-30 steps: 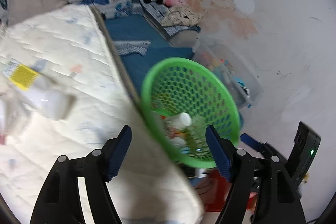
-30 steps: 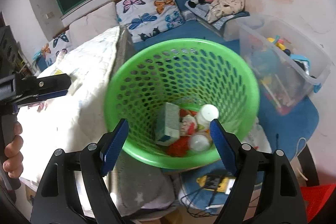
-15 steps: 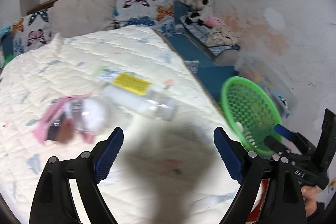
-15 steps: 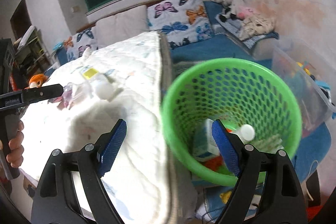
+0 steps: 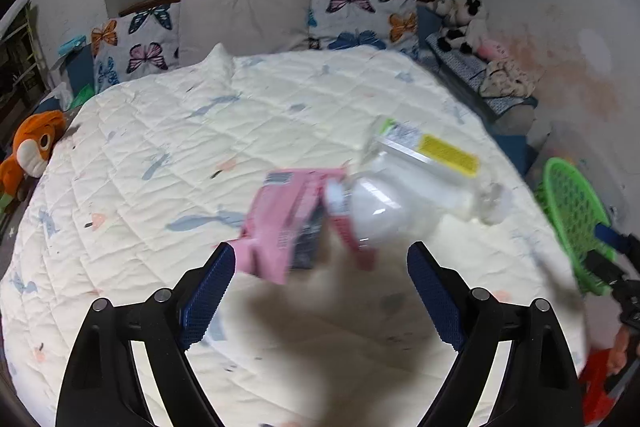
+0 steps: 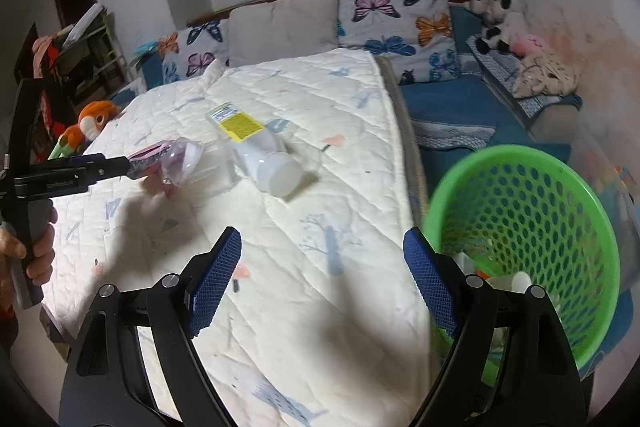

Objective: Collect trash
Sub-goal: 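Reach the left gripper to the pink snack wrapper and grasp it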

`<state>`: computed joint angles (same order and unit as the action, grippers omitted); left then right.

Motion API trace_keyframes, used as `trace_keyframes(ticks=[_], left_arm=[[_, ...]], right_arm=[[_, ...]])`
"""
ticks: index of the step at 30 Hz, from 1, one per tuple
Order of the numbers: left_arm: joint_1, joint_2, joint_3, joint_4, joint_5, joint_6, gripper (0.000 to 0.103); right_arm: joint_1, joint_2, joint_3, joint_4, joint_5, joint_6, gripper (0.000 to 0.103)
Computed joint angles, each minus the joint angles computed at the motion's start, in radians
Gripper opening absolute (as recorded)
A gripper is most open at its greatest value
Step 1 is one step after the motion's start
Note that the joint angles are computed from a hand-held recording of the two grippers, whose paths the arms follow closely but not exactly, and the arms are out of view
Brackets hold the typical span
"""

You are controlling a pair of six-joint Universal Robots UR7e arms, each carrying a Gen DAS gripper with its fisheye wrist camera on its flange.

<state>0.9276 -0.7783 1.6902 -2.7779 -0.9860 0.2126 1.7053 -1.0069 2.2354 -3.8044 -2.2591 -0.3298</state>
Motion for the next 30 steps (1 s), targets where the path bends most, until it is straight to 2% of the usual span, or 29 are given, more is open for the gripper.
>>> trace_keyframes(ticks=[11, 12, 17, 20, 25, 30], left_arm=[[0.047, 0.073, -0.086, 0.037, 0.057, 0.056, 0.084], [0.05, 0.077, -0.092, 0.037, 0.052, 0.056, 0.082], [0.064, 0.089, -0.114, 0.046, 0.033, 0.054, 0.06], [0.067, 0.083, -0.097, 0.011, 0.024, 0.076, 0.054], [0.065, 0.064, -0.068, -0.036, 0.013, 0.096, 0.052], [0.065, 0.037, -0.046, -0.047, -0.007, 0.095, 0.052]], right_arm=[[0.004, 0.052, -0.076, 0.082, -0.005, -0.051, 0.083], [0.004, 0.057, -0.08, 0.085, -0.004, -0.052, 0.083], [0.006, 0.073, -0.116, 0.125, -0.004, -0.072, 0.083], [0.01, 0.09, -0.147, 0.14, -0.009, -0.105, 0.083], [0.0, 0.099, -0.214, 0.236, 0.023, -0.108, 0.083], [-0.007, 0.122, -0.3, 0.332, 0.032, -0.147, 0.079]])
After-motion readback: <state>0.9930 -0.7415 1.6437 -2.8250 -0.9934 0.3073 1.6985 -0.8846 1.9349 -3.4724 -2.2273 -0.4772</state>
